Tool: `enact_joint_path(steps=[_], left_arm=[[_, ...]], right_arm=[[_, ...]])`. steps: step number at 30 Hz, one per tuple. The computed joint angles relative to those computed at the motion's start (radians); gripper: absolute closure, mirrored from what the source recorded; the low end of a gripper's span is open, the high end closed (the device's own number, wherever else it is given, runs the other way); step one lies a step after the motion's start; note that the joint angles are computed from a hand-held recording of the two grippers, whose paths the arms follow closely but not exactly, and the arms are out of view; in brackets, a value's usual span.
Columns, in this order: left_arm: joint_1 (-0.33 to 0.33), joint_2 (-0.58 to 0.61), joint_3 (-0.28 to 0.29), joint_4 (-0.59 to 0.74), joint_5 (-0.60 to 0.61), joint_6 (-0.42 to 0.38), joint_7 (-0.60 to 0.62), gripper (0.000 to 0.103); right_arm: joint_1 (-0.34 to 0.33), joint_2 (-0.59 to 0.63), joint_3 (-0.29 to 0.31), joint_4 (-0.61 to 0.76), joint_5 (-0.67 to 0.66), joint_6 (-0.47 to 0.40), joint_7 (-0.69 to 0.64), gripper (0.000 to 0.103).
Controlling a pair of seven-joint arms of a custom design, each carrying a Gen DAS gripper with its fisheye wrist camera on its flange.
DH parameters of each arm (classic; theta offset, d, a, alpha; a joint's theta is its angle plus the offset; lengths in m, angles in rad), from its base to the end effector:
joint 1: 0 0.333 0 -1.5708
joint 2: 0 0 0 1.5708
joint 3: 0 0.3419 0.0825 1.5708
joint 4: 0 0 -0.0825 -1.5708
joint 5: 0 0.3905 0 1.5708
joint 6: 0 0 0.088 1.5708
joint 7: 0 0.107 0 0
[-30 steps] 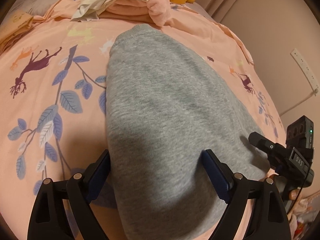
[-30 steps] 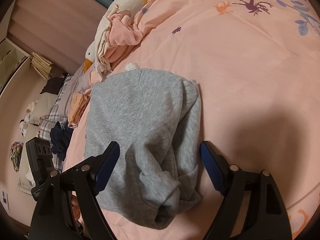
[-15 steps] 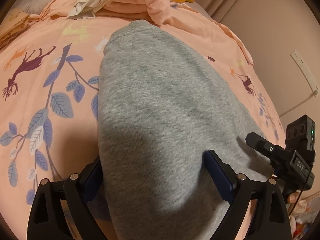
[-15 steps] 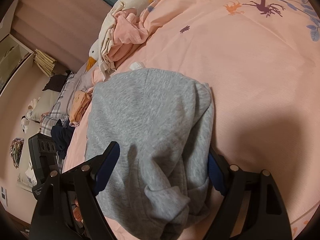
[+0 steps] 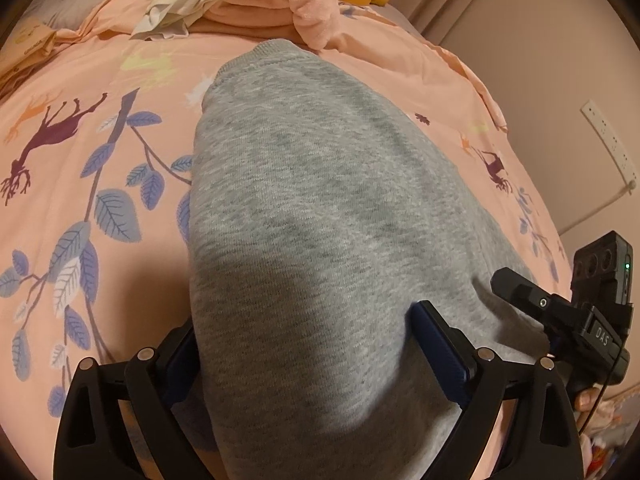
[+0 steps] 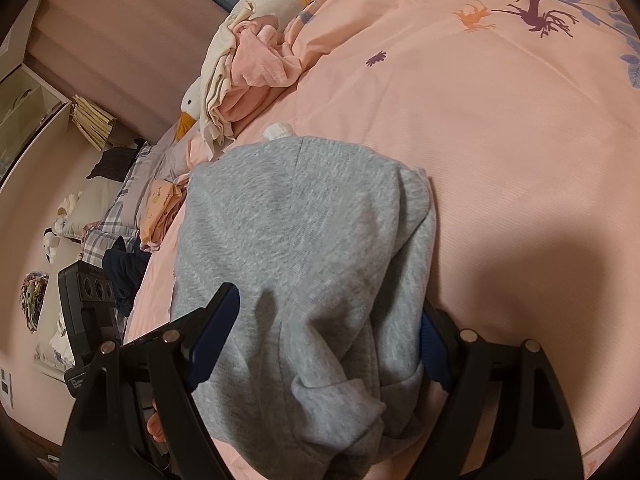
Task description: Fold small clothes
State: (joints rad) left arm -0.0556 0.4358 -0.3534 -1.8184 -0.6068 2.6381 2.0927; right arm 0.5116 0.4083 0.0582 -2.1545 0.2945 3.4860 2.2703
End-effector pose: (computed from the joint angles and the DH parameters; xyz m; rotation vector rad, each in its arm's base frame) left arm 0.6506 -0.2369 0.3698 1.6231 -2.4154 0.9612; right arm 0.5491 0.3072 0.3347 -1.1657 1.9037 -0.0991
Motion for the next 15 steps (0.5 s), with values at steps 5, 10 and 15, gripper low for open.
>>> enact_joint_path(steps=[5,10,15], left_arm=[[-0.001,0.006,-0.002,0.005,0.002,0.004,0.002,0.008],[0.001,0.007,-0.004,0.005,0.002,0.005,0.004,0.008],[0.000,0.009,-0.005,0.007,0.005,0.008,0.002,0.008]], right_arm=[[0.005,0.000,-0.003,0.001,0.006,0.000,-0.002,0.020],[0.006,0.001,-0.003,0.002,0.007,-0.001,-0.004,0.020],[0.010,0.000,-0.006,0.002,0.012,-0.001,-0.006,0.020]])
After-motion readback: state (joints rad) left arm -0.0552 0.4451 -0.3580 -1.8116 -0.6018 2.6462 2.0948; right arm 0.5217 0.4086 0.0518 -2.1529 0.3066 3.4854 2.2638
